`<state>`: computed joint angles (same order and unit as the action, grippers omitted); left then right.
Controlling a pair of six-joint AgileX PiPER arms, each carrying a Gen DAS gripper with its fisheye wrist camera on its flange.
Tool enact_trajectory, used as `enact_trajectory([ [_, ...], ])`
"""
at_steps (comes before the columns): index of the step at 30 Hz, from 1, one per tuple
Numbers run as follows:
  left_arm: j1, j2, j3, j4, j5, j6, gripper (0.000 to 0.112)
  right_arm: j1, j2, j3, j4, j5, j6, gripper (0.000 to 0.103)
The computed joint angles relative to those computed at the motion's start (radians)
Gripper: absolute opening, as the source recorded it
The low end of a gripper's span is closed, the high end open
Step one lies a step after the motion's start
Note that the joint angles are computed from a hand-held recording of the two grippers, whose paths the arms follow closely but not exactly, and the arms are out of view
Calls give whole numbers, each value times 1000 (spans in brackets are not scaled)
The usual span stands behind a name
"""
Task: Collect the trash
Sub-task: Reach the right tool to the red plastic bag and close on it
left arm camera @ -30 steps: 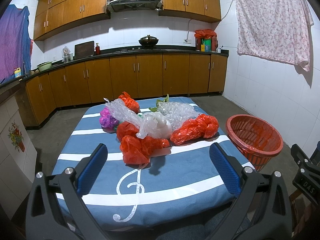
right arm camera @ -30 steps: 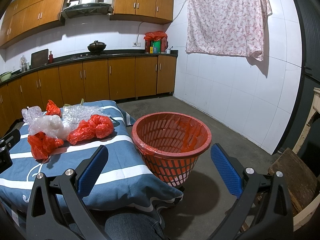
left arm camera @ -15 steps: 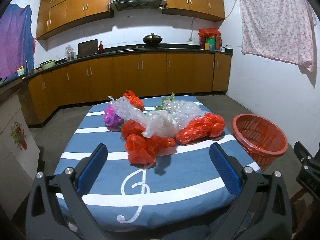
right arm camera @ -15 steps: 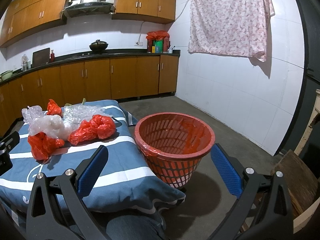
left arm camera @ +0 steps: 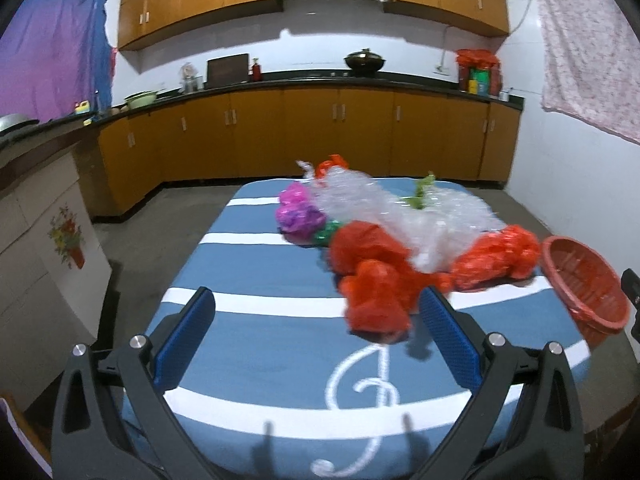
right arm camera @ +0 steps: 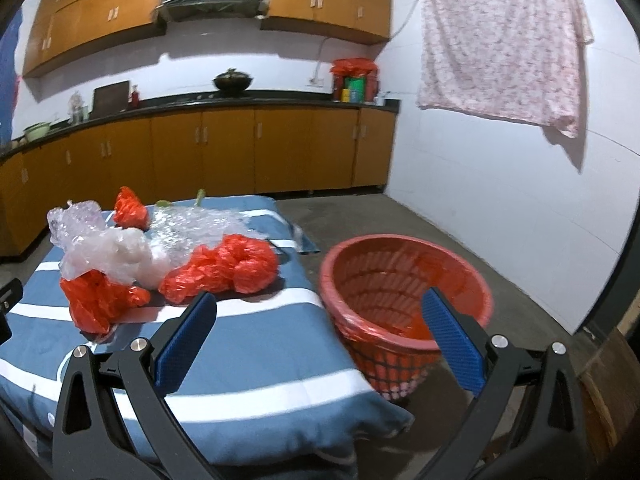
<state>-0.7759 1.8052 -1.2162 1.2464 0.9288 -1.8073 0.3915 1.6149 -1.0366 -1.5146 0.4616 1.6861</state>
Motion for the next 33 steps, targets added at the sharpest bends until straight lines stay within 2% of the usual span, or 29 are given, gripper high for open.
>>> enact_trajectory([
  [4, 57, 14, -1, 11, -51, -5, 99, -24, 104, -124, 84, -74, -113, 100],
  [7, 86, 19, -4, 12, -79, -6, 99, -46, 217, -274, 236, -103, -268, 97],
  [14, 122, 37, -26, 23, -126, -10, 99, -83, 477, -658, 739, -44, -782, 95],
  [18, 134, 41, -35, 34, -154, -10, 99, -94, 580, -808, 926, 24, -994, 95],
  [20, 134, 45, -42, 40, -163, -9, 99, -105, 615, -852, 1034, 49, -1119, 87],
  [22, 134, 45, -46, 55, -178, -15, 99, -114, 639, -889, 1151, 70, -1253, 67],
  [23, 134, 45, -48, 58, -183, -15, 99, -115, 633, -870, 1168, 64, -1279, 64],
  [25, 131, 43, -58, 66, -190, -16, 99, -109, 613, -824, 1139, 28, -1261, 49],
  [28, 126, 36, -77, 80, -206, -15, 98, -115, 586, -780, 1162, -6, -1274, 34],
  [33, 109, 39, -149, 91, -215, 34, 93, -133, 536, -714, 1204, -52, -1312, 27],
])
